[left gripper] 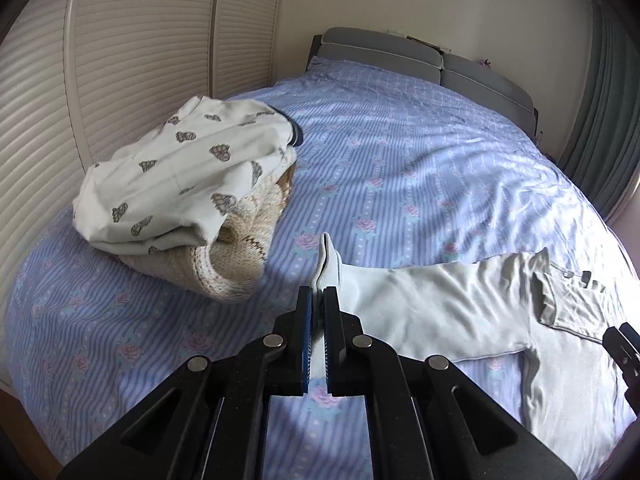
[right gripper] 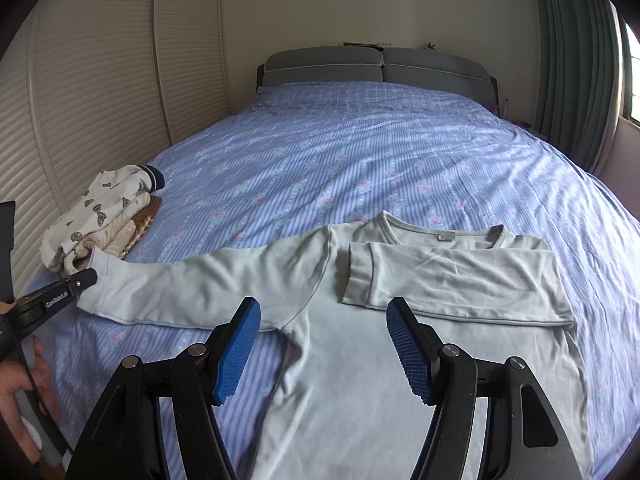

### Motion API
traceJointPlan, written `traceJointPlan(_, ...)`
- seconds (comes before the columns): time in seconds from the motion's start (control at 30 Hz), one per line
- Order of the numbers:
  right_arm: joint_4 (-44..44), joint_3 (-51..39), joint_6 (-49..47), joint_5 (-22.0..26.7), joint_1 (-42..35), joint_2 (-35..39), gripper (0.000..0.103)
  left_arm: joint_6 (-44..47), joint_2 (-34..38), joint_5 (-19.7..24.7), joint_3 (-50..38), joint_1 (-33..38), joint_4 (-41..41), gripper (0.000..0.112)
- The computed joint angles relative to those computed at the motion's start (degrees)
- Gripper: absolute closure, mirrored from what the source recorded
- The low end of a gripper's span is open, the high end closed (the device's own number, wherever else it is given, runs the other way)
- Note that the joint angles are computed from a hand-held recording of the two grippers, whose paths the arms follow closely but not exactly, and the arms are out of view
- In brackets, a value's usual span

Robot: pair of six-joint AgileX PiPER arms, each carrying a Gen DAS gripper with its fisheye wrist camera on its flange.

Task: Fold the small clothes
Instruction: 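Fold the held sleeve across the shirt body and open the left gripper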

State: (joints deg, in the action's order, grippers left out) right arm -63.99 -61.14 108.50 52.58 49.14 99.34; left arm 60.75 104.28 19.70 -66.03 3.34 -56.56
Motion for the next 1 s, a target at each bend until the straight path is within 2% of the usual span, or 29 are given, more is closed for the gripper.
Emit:
traceJointPlan(0.13, -0.40, 4.76, 1.39, 2.11, 0.28, -5.60, 0.037, -6.93, -6.60, 0.12, 2.44, -4.50, 5.67, 0.105)
traceJointPlan(0.33, 0.19, 13.38, 1.58, 6.05, 0.33, -16.57, 0.037, -26.91, -11.23, 0.17, 0.87, -16.28, 20.86, 0.105)
traceJointPlan(0.5, 1.49, 21.32, -0.55, 9.69, -1.49, -27.79, 0.037, -40.28, -8.95, 0.09, -4.62, -27.96, 29.40, 0.105)
traceJointPlan(0.63, 3.48, 27.55, -5.03, 9.03, -7.41, -37.74, 0.037, -52.27, -4.84, -1.05, -10.27, -37.19, 38.58, 0.105)
traceJointPlan(0.77, 6.08, 32.41, -12.80, 4.72, -18.20, -46.98, 0.037, -62.05, 1.53, 0.19, -18.33, -44.68, 46.39, 0.105)
traceJointPlan(0.87, 9.05, 35.26, -20.38, -1.92, -29.52, -52.08, 0.037, -66.41, 7.07, 2.18, -25.29, -49.05, 49.85, 0.105)
traceJointPlan(1.0, 15.61, 38.37, -34.03, -14.12, -47.65, -55.65, 0.037, -67.69, 13.20, 4.56, -32.46, -53.10, 51.68, 0.105)
